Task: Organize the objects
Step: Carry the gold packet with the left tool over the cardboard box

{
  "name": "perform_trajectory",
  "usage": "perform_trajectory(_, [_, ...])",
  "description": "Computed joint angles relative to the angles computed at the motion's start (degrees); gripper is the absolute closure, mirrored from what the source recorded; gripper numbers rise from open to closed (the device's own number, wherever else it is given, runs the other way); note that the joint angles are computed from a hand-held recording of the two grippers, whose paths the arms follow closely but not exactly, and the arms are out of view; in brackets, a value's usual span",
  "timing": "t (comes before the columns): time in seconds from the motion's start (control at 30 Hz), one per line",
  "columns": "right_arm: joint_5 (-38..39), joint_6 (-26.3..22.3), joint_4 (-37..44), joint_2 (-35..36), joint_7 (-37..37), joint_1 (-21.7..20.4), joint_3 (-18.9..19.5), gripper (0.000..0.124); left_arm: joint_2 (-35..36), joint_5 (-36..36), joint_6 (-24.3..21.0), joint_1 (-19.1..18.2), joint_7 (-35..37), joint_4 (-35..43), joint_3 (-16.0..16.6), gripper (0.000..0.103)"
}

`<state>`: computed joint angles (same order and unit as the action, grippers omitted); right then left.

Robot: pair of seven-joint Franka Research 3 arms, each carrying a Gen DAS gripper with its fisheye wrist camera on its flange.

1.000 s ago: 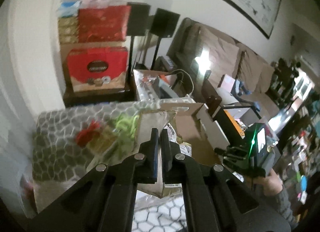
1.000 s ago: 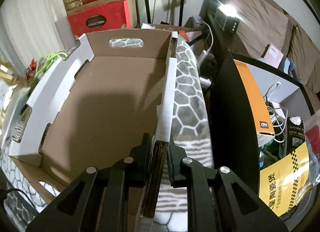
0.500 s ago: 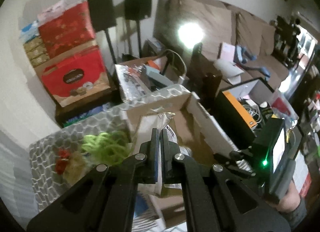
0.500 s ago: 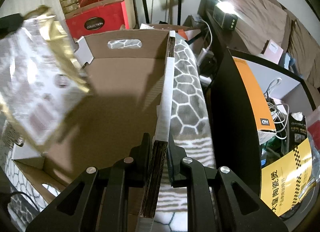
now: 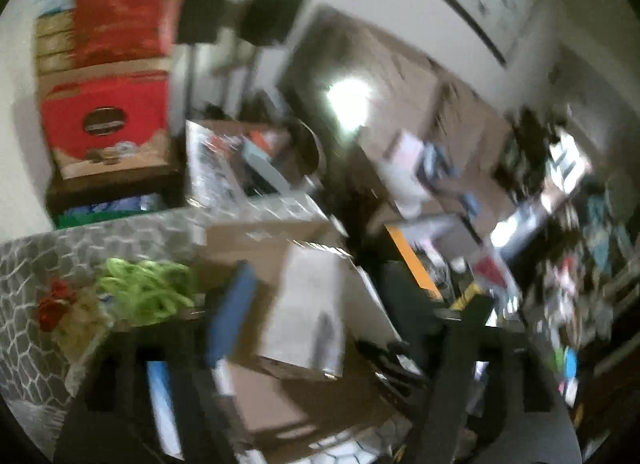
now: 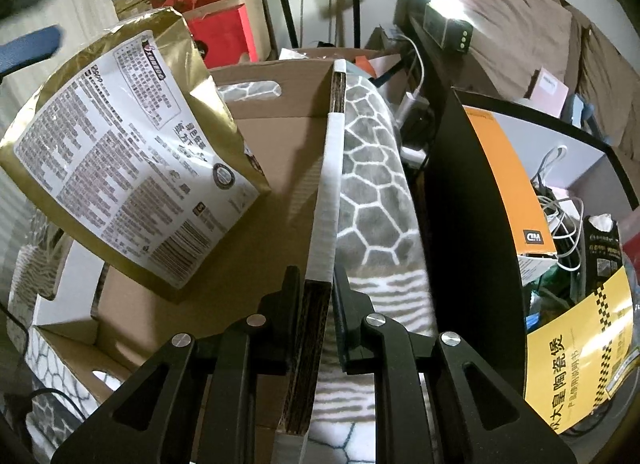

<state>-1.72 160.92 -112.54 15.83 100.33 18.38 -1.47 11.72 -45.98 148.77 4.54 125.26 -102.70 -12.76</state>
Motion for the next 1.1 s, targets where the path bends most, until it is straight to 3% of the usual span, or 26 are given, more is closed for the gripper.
perform_trajectory(0.07, [-0.2, 0.1, -0.1, 0.0, 0.1, 0.1, -0.1, 0.109, 2.4, 5.6, -2.4, -1.1, -5.6, 2.4, 2.3, 0.032])
perform_trajectory(0.13, [-0.6, 0.1, -0.1, 0.0, 0.4, 0.3, -0.3, 0.109, 7.3, 9.9, -12.1, 0.5, -9.3, 8.1, 1.6, 0.045])
perform_trajectory(0.2, [-0.8, 0.1, -0.2, -0.1, 0.6, 0.4, -0.3, 0.109, 9.1, 14.2, -12.8, 0.1, -12.4, 9.0, 1.5, 0.067])
perform_trajectory(0.3, [-0.5, 0.2, -0.2, -0.1, 0.5, 0.2, -0.1, 0.109, 10.5, 13.5, -15.1, 1.6, -12.1, 9.9, -0.5, 0.072])
perform_trajectory(0.57, [-0.9, -0.2, 0.1, 0.1, 0.5, 0.2, -0.2, 0.109, 9.2, 17.5, -10.6, 0.1, -14.6, 8.5, -1.0, 0.083])
perform_trajectory(0.67, [-1.3, -0.1, 0.2, 0.1, 0.8, 0.4, -0.4, 0.109, 6.9, 22.9, -3.6, -1.7, -15.1, 6.2, -0.3, 0.083])
perform_trajectory(0.77, [-1.2, 0.0, 0.1, 0.1, 0.7, 0.3, -0.4, 0.109, 4.8, 30.7, 4.8, -4.1, -15.3, 3.4, 0.7, 0.083])
perform_trajectory(0.83, [-1.2, -0.1, 0.1, 0.1, 0.7, 0.3, -0.3, 0.109, 4.2, 39.8, 9.2, -6.8, -18.4, 1.7, 2.6, 0.083])
perform_trajectory(0.97, [-1.2, 0.0, 0.0, 0.1, 0.8, 0.3, -0.4, 0.109, 4.4, 52.9, 13.3, -9.7, -25.5, -0.3, 5.1, 0.083])
perform_trajectory(1.1, [-1.3, 0.0, 0.0, 0.2, 0.8, 0.3, -0.4, 0.109, 4.4, 57.5, 14.7, -9.2, -27.8, -2.7, 4.2, 0.083])
